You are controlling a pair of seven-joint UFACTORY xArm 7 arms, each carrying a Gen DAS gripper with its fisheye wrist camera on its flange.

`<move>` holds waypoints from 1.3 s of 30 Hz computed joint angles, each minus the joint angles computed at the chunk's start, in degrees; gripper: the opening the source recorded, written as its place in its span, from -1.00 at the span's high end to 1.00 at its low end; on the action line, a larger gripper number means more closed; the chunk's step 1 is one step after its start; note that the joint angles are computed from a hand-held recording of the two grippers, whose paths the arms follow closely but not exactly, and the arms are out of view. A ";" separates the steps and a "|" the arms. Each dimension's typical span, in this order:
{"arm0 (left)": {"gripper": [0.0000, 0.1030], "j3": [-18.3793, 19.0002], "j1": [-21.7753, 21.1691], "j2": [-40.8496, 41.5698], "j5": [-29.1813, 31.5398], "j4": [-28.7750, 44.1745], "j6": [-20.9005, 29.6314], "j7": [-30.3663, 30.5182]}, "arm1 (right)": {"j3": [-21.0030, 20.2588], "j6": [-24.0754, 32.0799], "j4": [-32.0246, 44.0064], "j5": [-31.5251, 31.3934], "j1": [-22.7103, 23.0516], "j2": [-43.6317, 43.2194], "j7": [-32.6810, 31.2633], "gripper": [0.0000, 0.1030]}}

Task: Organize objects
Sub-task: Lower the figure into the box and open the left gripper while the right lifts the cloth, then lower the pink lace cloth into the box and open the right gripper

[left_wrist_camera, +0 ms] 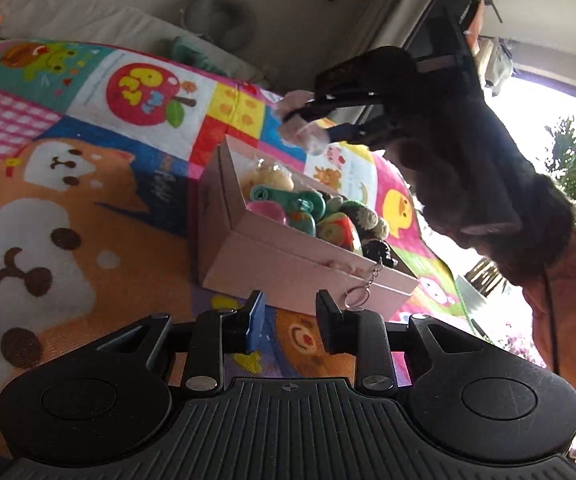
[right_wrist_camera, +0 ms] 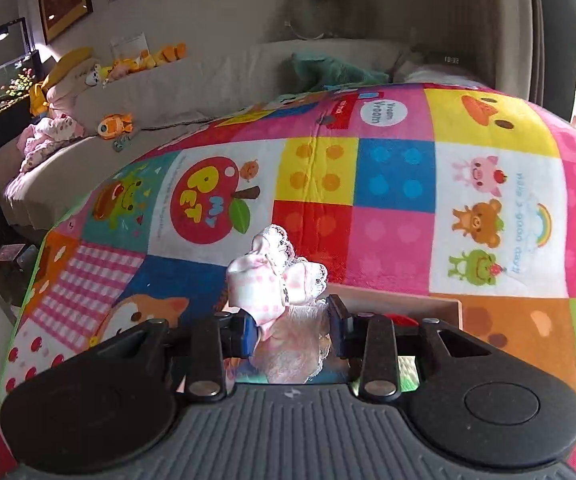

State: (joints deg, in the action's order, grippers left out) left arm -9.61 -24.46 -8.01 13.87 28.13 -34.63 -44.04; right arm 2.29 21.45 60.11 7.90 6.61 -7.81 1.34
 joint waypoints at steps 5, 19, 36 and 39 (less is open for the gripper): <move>0.40 2.54 0.71 1.07 5.77 -0.24 -3.68 -7.37 | 0.75 14.06 12.43 -2.23 0.21 11.68 2.90 0.34; 0.40 2.98 3.66 1.83 13.79 0.70 -3.98 -16.49 | 0.98 17.63 14.68 -7.27 -0.24 13.30 0.05 -0.42; 0.40 -7.22 8.76 -6.13 -4.75 7.53 17.08 -1.04 | -7.10 21.87 -12.47 8.15 -1.35 -19.21 -10.17 0.03; 0.40 -9.44 9.29 -7.11 -7.91 7.79 18.55 1.74 | -7.77 21.73 -13.26 11.34 -1.16 -17.27 -10.47 0.02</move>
State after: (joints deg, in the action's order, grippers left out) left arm -19.06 -15.17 -15.11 5.96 35.93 -16.09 -42.29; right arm -5.48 43.18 46.85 19.25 5.45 -25.09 -9.13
